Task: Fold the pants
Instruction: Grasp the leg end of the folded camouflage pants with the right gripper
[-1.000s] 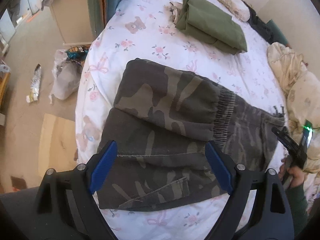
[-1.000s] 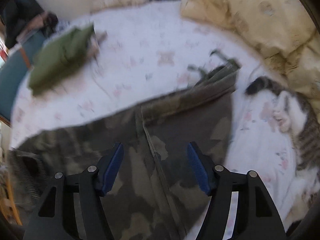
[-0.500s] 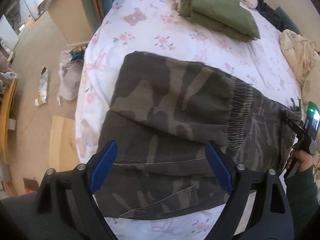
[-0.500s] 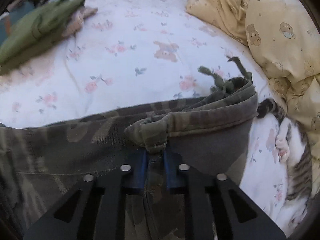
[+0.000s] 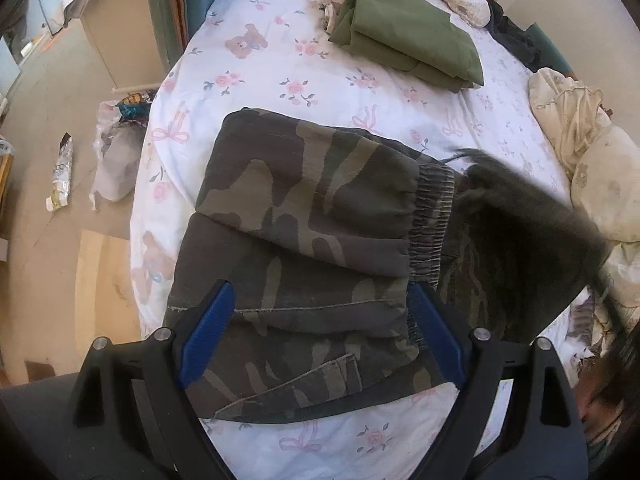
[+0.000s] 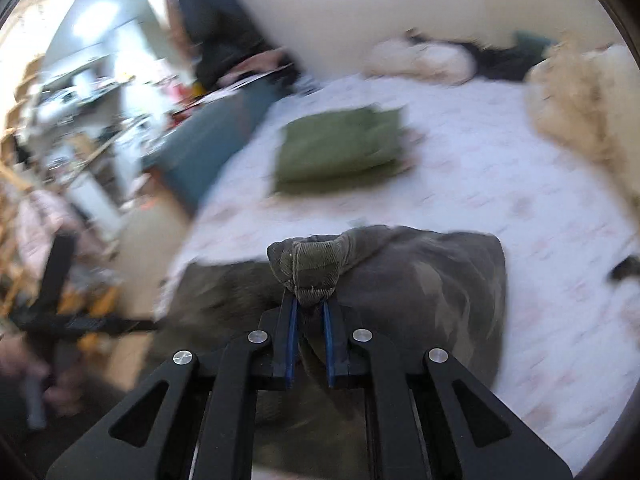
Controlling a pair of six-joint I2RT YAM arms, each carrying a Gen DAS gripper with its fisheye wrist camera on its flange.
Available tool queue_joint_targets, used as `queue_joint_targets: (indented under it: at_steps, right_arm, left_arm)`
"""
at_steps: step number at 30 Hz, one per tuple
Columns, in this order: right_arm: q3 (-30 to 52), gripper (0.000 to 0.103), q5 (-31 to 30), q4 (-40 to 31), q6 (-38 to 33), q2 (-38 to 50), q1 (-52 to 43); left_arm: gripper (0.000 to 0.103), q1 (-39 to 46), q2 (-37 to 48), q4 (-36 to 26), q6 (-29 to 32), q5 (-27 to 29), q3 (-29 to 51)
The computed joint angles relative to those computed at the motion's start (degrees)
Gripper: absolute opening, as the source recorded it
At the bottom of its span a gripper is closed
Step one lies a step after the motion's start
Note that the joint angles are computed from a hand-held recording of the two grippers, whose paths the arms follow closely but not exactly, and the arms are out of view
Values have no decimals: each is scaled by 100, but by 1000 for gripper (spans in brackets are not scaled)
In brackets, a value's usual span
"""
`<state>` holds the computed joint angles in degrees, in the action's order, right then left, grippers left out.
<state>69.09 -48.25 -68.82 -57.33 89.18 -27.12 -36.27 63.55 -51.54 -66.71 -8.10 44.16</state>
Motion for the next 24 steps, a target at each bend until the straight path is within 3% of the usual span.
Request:
queue_joint_targets:
  at_steps: [1, 6, 9, 11, 14, 17, 19, 21, 23, 24]
  right_arm:
    - [-366, 11, 99, -16, -151, -95, 18]
    - [-2209, 11, 1969, 1155, -47, -38, 558]
    - [-2691, 11, 2471, 1365, -351, -703, 945]
    - [-2537, 11, 2818, 1262, -338, -501, 1082]
    - [-2095, 13, 2956, 818, -266, -36, 944]
    - [-1793, 22, 2928, 477, -348, -48, 897]
    - [-1333, 50, 2643, 6, -156, 44, 955]
    - [-1068, 71, 2160, -299, 21, -65, 935]
    - [-837, 69, 1702, -10, 574, -159, 1133]
    - [-924, 69, 1833, 762, 1433, -340, 1474]
  left_arm:
    - [87, 2, -24, -11, -10, 1, -13]
    - [87, 52, -204, -45, -119, 83, -167]
    - [87, -61, -255, -88, -155, 18, -175]
    - [87, -120, -282, -125, -144, -42, -168]
    - [87, -113, -296, -163, -121, -76, -177]
    - [87, -110, -342, -195, -191, -75, -220]
    - [87, -119, -335, -188, -215, -55, -235]
    - [87, -176, -269, -155, -237, -74, -212]
    - [87, -283, -134, -168, -237, -202, -130]
    - [87, -328, -65, -199, -236, -284, -81]
